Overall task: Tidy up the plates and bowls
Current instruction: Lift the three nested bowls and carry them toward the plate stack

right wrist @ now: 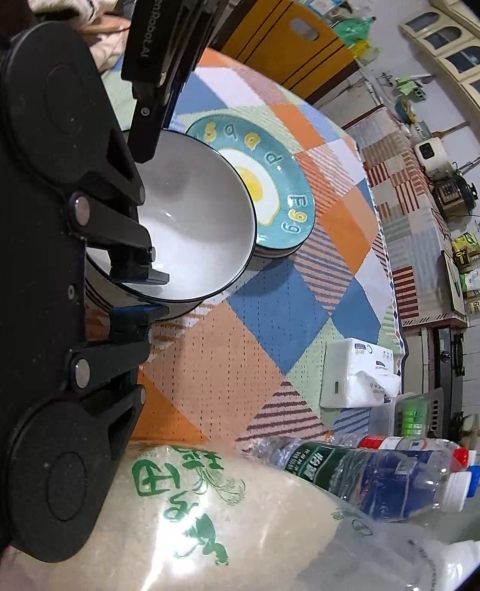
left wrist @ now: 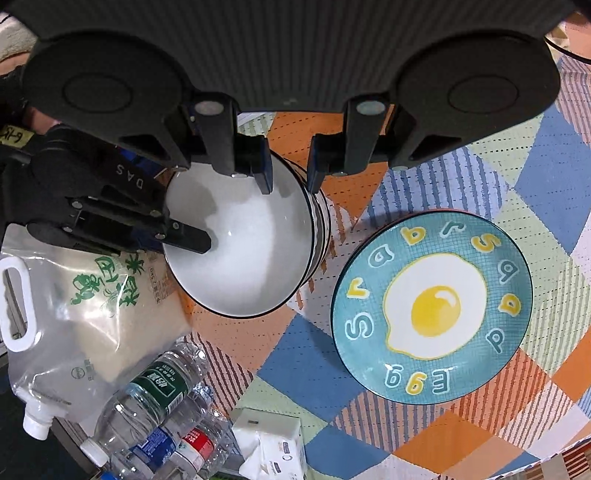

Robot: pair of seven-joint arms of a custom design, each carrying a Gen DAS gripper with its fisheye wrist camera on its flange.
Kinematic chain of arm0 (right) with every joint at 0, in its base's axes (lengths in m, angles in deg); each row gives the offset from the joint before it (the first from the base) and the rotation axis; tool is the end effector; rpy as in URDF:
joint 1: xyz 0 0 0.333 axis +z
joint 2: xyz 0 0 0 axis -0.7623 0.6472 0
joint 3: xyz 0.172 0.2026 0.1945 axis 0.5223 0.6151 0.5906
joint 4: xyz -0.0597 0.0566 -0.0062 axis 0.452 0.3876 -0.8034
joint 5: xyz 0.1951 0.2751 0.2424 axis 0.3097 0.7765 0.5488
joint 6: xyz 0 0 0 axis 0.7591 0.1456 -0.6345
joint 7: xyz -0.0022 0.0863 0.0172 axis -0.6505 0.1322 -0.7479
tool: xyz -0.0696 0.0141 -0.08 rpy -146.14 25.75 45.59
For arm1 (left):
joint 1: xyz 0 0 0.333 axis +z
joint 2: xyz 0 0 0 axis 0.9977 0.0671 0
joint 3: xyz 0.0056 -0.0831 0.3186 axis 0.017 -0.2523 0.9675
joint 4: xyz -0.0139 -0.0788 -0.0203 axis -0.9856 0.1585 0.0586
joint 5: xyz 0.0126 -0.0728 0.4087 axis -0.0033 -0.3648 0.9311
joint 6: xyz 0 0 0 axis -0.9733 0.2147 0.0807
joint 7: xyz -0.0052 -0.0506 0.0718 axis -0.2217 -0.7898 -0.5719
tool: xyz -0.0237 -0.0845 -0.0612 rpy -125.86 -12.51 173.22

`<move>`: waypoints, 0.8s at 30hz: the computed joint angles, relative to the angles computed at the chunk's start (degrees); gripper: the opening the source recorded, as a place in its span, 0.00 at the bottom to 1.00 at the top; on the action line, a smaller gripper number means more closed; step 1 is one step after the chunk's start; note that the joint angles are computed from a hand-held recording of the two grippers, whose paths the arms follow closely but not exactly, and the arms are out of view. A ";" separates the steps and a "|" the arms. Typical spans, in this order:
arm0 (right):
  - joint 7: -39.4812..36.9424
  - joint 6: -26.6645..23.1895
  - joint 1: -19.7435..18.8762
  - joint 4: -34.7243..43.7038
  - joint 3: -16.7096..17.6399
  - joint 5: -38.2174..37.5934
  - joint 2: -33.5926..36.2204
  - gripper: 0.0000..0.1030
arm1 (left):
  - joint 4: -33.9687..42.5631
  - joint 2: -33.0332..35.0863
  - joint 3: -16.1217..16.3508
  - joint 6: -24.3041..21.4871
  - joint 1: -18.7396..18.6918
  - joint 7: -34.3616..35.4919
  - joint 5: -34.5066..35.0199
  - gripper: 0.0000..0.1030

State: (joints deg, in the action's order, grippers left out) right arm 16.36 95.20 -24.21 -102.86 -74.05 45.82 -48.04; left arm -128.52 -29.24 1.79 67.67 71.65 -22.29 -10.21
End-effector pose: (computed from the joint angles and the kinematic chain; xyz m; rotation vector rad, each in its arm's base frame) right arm 0.5156 0.3569 0.4435 -2.2676 1.1910 -0.1109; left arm 0.4589 -0.2270 0.4674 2.4297 -1.8621 0.6427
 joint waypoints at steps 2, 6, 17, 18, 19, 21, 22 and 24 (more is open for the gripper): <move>0.89 0.44 0.32 -0.17 -0.24 -2.35 0.02 0.15 | 0.74 0.63 -0.11 -0.78 0.06 0.34 0.72 0.18; 4.06 1.88 1.43 -0.70 -0.88 -10.75 0.00 0.15 | 1.51 1.68 -0.30 -1.35 0.26 0.47 1.73 0.18; 8.46 2.85 1.78 -1.14 -0.91 -19.41 0.63 0.17 | 1.27 2.16 -0.64 -0.26 0.31 0.92 4.19 0.18; 8.03 3.10 1.68 -1.32 -0.80 -19.08 0.57 0.18 | 1.07 2.05 -0.52 0.08 0.21 1.24 3.78 0.19; 7.87 3.32 1.68 -1.29 -0.73 -18.94 0.70 0.18 | 0.85 1.88 -0.49 0.40 0.17 1.36 3.57 0.19; 6.93 4.37 1.42 -1.93 -0.52 -17.77 0.42 0.18 | -0.05 1.23 -0.49 1.63 0.06 1.58 3.28 0.21; 6.07 5.01 1.20 -2.30 -0.33 -16.57 0.20 0.19 | -0.67 0.64 -0.51 2.42 0.00 1.71 3.25 0.21; 2.61 6.80 0.43 -3.69 0.40 -11.65 -0.88 0.21 | -2.34 -1.03 -1.00 4.69 0.29 0.23 4.12 0.21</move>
